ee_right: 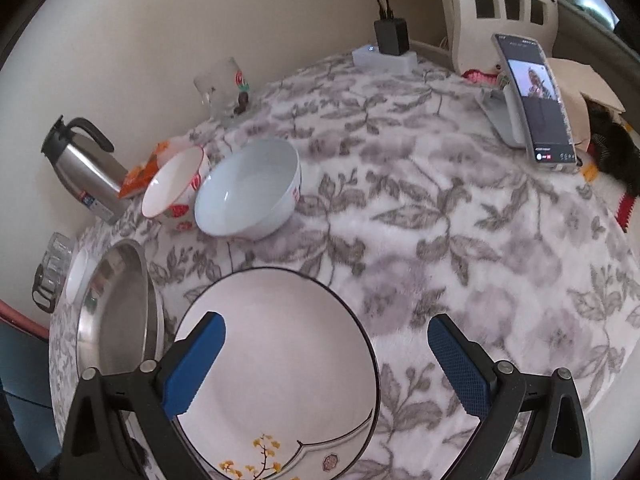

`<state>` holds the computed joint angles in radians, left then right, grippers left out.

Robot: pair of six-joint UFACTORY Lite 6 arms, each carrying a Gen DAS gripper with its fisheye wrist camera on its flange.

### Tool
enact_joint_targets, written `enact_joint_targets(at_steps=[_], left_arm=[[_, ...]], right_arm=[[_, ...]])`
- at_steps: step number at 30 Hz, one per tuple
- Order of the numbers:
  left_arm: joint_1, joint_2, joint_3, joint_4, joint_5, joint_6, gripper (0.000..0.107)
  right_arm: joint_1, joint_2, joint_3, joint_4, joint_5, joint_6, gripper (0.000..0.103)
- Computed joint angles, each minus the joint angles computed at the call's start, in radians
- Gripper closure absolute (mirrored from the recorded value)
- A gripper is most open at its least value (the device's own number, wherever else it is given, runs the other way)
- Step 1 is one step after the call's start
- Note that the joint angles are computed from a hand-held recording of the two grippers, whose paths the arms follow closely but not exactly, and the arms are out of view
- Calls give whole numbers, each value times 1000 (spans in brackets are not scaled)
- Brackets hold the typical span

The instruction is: Organize plates and bowls

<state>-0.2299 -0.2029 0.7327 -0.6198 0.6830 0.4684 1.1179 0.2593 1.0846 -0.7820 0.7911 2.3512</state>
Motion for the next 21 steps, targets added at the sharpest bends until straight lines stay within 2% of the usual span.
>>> enact_joint_targets(at_steps=[3, 5, 8, 10, 12, 15, 17, 21], left_arm=[[-14, 39, -7, -13, -3, -2, 7], [-5, 81, -7, -28, -4, -7, 13], [8, 125, -2, -16, -14, -32, 18], [23, 136, -1, -27, -12, -24, 23], [36, 146, 0, -47, -7, -9, 27], [59, 167, 0, -80, 1, 21, 41], [77, 190, 0, -106, 7, 41, 52], [84, 234, 13, -140, 4, 56, 60]], right_arm=[[-17, 0, -28, -13, -70, 12, 7], [-33, 8, -50, -13, -133, 19, 14], [-55, 19, -72, 15, -184, 8, 26], [-65, 14, -100, 11, -223, 33, 39], [-70, 10, -118, 3, -249, 51, 44], [-75, 16, -122, 3, -266, 46, 55], [-76, 23, -114, 18, -259, 27, 58], [-88, 22, -129, -5, -278, 58, 64]])
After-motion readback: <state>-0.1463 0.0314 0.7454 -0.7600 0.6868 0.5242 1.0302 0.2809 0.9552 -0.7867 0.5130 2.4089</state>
